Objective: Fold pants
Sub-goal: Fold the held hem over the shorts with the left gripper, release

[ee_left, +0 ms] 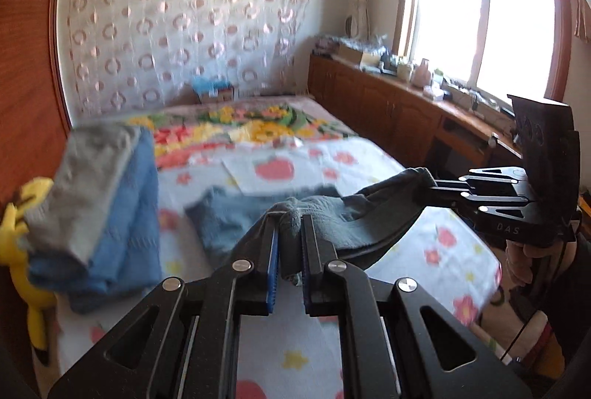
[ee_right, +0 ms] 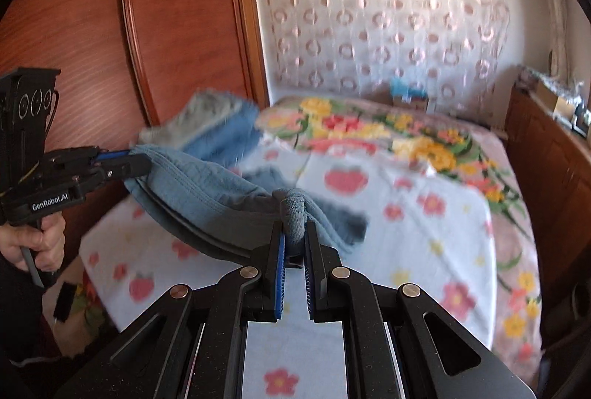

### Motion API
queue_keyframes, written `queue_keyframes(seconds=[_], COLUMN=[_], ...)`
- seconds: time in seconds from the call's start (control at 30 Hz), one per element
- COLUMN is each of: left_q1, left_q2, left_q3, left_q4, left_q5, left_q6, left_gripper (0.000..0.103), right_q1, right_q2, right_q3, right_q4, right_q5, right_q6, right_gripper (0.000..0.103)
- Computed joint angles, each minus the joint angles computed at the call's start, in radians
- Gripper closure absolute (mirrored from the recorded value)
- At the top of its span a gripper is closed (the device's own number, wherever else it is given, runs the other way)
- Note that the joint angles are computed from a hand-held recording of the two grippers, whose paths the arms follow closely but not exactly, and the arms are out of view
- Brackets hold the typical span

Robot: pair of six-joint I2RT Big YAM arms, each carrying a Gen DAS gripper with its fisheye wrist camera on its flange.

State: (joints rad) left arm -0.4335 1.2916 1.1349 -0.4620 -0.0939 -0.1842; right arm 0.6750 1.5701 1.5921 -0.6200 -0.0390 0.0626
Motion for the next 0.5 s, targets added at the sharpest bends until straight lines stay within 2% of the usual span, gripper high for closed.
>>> queue_keyframes(seconds=[0.13, 0.33, 0.5], left_q1=[-0.034, -0.084, -0.096], left_q2=[-0.034, -0.072, -0.065], left_q3=[-0.084, -0.135, -0.144], left_q4=[0.01, -0.024, -0.038], left_q5=[-0.003, -0.036, -0.03], left_q6=[-0.069, -0.098, -0.1], left_gripper=[0.092, 0.092, 0.092], right_q1=[-0.001, 0.01, -0.016], right_q2=[-0.025, -0.044, -0.115], right_q3=[-0.066, -0.096, -0.233], right_q4=[0.003, -0.014, 0.047], right_q5=[-0.032, -0.048, -0.096], right_q6=[0.047, 0.091, 0.144], right_gripper=[0.094, 0.094, 0.094])
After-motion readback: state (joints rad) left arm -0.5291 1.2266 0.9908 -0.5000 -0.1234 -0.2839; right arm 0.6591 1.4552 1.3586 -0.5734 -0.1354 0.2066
